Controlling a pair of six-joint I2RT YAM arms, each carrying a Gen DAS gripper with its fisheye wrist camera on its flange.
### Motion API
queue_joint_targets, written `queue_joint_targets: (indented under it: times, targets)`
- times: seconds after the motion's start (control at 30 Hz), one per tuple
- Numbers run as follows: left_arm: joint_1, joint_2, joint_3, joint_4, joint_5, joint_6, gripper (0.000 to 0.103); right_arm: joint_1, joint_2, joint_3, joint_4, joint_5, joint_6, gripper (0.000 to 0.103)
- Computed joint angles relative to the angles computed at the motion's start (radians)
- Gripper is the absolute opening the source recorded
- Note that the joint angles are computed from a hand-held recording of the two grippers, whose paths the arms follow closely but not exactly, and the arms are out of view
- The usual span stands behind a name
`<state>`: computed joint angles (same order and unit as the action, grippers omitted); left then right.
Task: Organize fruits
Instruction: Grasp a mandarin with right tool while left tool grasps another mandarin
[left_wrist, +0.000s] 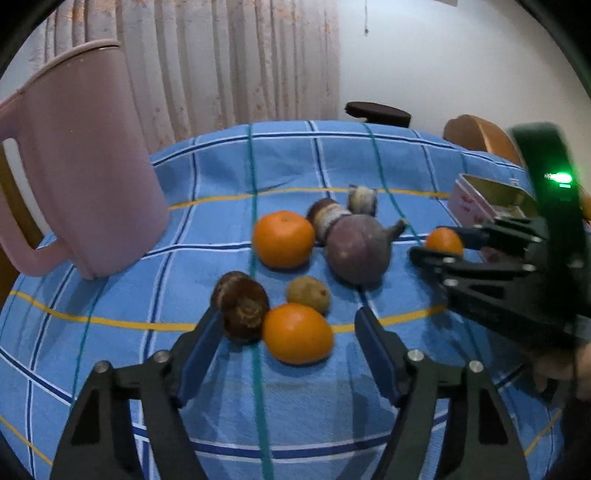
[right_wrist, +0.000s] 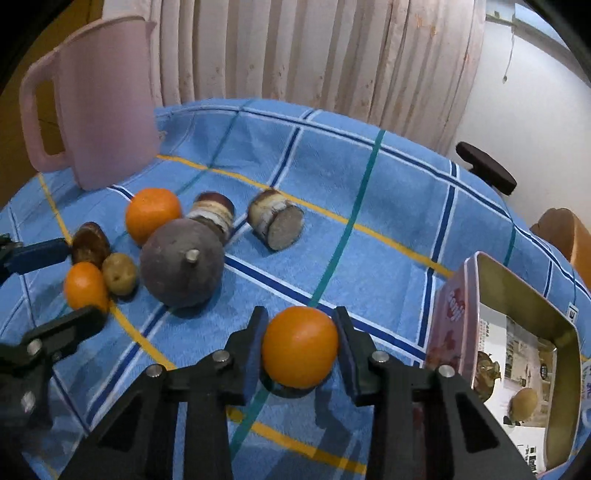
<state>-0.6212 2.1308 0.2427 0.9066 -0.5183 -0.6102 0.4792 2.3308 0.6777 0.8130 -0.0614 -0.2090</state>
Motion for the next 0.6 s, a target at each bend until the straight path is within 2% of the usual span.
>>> queue_joint_targets:
  times: [0.03,0.1,0.13,0.2,0.3,0.43,0.53,0.57,0.6]
  targets:
    - [0.001,0.005,-0.002,0.005,-0.011,-0.004,0.071,-0.009,-0.007,-0.022,0.03,-0.026,0.002,0.037]
    - [-0.011,0.02,-0.009,0.03,-0.05,-0.001,0.058,-0.021,-0.02,-0.059,0.077,-0.059,0.012,0.037]
    - [-0.017,0.022,-0.017,0.05,-0.057,0.007,0.056,-0.03,-0.029,-0.079,0.101,-0.089,0.02,0.037]
    - [-0.01,0.034,-0.035,0.116,-0.004,0.042,0.034,-0.052,-0.051,-0.115,0.145,-0.15,0.041,0.038]
    - [-0.023,0.038,-0.032,0.112,-0.018,0.049,0.034,-0.068,-0.075,-0.183,0.237,-0.179,0.056,0.038]
    - [0.012,0.057,-0.08,0.229,0.05,0.07,0.032,-0.098,-0.094,-0.247,0.307,-0.222,0.069,0.038]
    - [0.018,0.064,-0.084,0.244,0.07,0.088,0.033,-0.105,-0.091,-0.285,0.351,-0.215,0.045,0.038]
    - [0.028,0.063,-0.085,0.24,0.089,0.081,0.041,-0.103,-0.087,-0.286,0.355,-0.212,0.043,0.038]
    - [0.036,0.066,-0.08,0.228,0.104,0.07,0.058,-0.103,-0.086,-0.286,0.351,-0.213,0.044,0.038]
